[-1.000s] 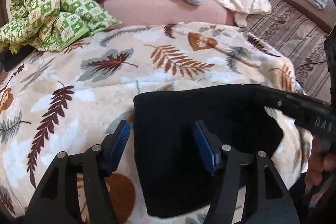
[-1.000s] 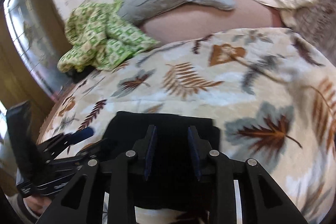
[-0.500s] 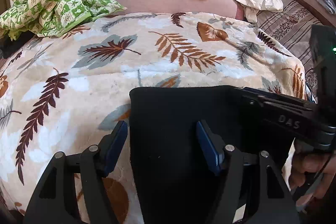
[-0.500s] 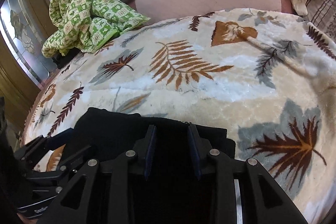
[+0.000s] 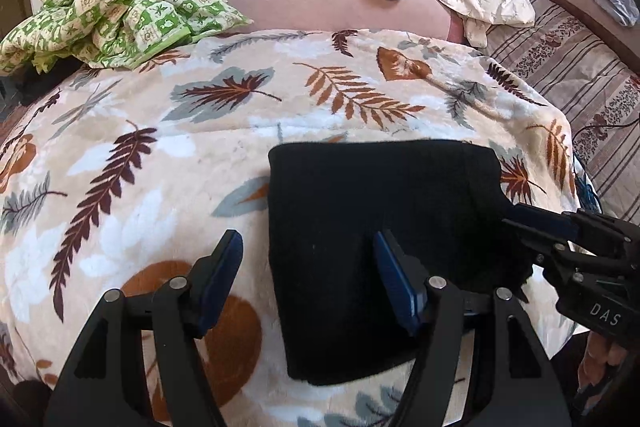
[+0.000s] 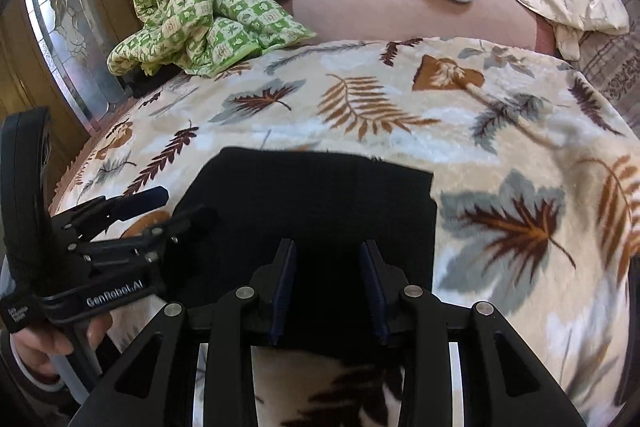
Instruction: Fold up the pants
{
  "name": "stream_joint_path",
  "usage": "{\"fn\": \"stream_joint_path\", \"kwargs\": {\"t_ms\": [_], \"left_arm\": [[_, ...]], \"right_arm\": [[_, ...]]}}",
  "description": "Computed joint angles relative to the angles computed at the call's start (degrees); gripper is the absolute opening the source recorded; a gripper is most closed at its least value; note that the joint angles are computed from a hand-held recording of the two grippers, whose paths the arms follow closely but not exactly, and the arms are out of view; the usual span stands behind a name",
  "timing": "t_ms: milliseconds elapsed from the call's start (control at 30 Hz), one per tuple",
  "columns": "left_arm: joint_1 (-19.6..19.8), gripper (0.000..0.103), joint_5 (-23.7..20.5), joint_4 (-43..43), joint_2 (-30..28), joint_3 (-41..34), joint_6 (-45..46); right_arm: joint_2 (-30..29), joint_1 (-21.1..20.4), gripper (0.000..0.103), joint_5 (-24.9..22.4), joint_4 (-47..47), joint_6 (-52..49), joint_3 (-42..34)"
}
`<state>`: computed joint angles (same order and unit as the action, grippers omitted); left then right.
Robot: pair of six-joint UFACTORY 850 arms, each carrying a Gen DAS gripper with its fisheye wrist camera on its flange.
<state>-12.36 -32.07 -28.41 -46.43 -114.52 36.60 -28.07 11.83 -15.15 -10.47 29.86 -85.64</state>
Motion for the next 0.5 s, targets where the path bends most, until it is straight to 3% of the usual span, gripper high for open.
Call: {"fn": "stream_joint_path", "kwargs": {"t_ms": [500], "left_arm": [[-0.3,0.068,0.7,-1.0,0.3,2.2,-0.2]], "right_arm": [[0.4,0.3,0.041,0.9,-8.4,8.8,3.0]]}}
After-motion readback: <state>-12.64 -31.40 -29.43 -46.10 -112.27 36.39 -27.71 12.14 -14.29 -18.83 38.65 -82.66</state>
